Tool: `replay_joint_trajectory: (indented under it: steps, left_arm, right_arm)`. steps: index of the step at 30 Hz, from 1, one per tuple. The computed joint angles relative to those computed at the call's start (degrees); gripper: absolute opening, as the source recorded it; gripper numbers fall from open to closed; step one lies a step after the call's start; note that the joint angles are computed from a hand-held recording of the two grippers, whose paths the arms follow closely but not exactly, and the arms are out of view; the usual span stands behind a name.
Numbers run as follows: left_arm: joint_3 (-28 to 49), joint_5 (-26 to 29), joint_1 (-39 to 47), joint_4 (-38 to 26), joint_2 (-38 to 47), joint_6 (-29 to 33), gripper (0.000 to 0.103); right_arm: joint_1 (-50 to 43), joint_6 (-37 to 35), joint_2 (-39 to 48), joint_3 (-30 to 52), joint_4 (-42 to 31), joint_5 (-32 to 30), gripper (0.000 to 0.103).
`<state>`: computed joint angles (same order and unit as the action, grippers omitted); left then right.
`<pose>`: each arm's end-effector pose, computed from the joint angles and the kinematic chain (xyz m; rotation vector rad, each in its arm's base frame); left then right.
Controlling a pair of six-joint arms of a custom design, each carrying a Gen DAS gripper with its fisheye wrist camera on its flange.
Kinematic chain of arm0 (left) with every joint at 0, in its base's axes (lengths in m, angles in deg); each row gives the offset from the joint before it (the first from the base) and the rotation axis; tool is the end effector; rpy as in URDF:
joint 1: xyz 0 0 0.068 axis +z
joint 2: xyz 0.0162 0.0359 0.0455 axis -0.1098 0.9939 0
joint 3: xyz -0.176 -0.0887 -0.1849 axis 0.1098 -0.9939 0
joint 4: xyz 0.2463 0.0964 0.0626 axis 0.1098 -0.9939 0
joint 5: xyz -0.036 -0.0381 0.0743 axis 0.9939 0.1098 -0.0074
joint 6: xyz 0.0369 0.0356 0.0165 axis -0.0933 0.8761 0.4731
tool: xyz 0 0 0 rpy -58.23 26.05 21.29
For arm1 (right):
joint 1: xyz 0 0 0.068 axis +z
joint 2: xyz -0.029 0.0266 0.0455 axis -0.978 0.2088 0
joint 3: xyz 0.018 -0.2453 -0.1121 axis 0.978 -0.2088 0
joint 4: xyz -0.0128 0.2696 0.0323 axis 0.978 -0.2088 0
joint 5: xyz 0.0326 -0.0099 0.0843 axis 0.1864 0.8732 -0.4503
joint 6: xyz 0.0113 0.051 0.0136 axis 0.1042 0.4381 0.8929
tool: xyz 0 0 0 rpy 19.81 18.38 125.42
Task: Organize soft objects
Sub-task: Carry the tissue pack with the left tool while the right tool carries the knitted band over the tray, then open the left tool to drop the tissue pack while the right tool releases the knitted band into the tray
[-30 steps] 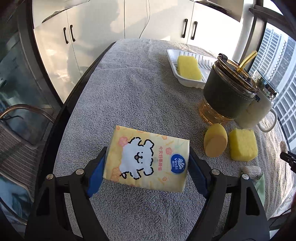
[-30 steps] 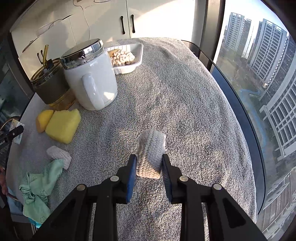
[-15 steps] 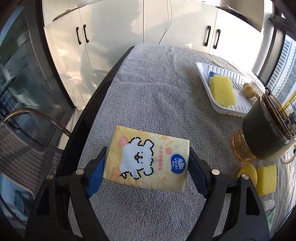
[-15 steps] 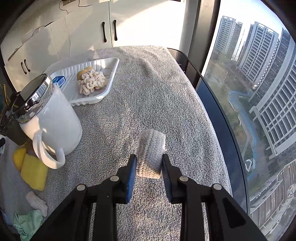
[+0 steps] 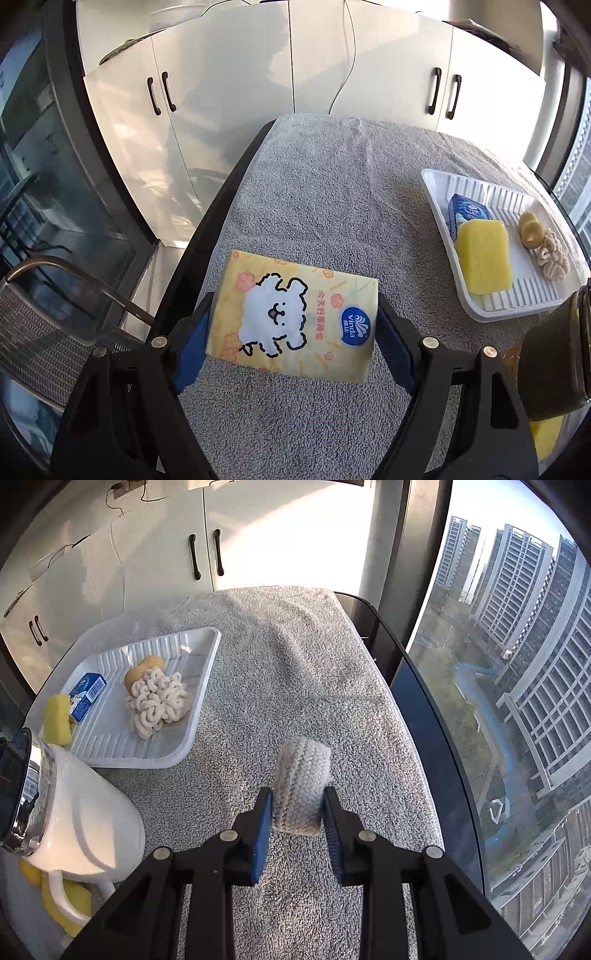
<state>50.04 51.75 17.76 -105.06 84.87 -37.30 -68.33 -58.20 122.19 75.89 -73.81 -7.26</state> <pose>0.1202 0.0604 0.1026 -0.7515 2.3426 0.3382 0.3092 0.0565 0.1151 -0.5628 2.4950 0.1207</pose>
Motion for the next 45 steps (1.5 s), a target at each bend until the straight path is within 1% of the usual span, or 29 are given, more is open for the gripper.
replay_joint_trajectory:
  steps: [1,3,7,11,18,22,26,30,35,38,45]
  left_arm:
    - [1.1,-0.9,-0.9,3.4,4.5,-0.4,0.079]
    - [3.4,-1.1,-1.4,9.0,12.1,-0.5,0.079]
    - [8.3,-1.3,-3.6,15.4,23.1,-1.5,0.079]
    - [13.6,-2.7,-8.2,18.5,31.0,-2.4,0.079]
    - [21.9,-3.4,-15.6,19.7,41.6,-3.9,0.079]
    - [25.2,-2.0,-19.2,19.8,45.3,-4.5,0.079]
    - [28.4,0.0,-21.9,18.4,48.3,-3.9,0.079]
    - [30.2,0.3,-23.9,18.5,50.9,-2.9,0.079]
    - [31.3,2.0,-24.7,18.3,52.4,-2.3,0.078]
    - [32.5,4.1,-24.4,17.4,53.6,-2.4,0.079]
    - [32.5,4.6,-24.3,17.1,53.4,-2.3,0.079]
  right_arm:
    - [0.5,0.4,1.1,1.4,-0.2,0.2,0.029]
    - [1.4,1.4,2.9,3.6,-0.4,0.7,0.029]
    - [3.3,3.3,6.4,8.9,-1.8,1.2,0.029]
    - [5.5,4.9,9.6,14.9,-4.1,0.0,0.029]
    - [10.6,6.3,15.7,24.3,-7.4,-0.7,0.029]
    - [13.6,6.6,18.6,28.1,-8.0,0.4,0.029]
    - [15.9,6.0,21.8,31.9,-9.8,0.9,0.029]
    - [17.3,5.7,24.2,34.7,-11.3,0.9,0.029]
    - [17.9,5.2,26.7,37.3,-12.5,0.4,0.029]
    - [18.2,5.0,27.6,38.1,-12.9,0.7,0.029]
    - [18.5,4.2,29.2,39.1,-13.2,1.4,0.029]
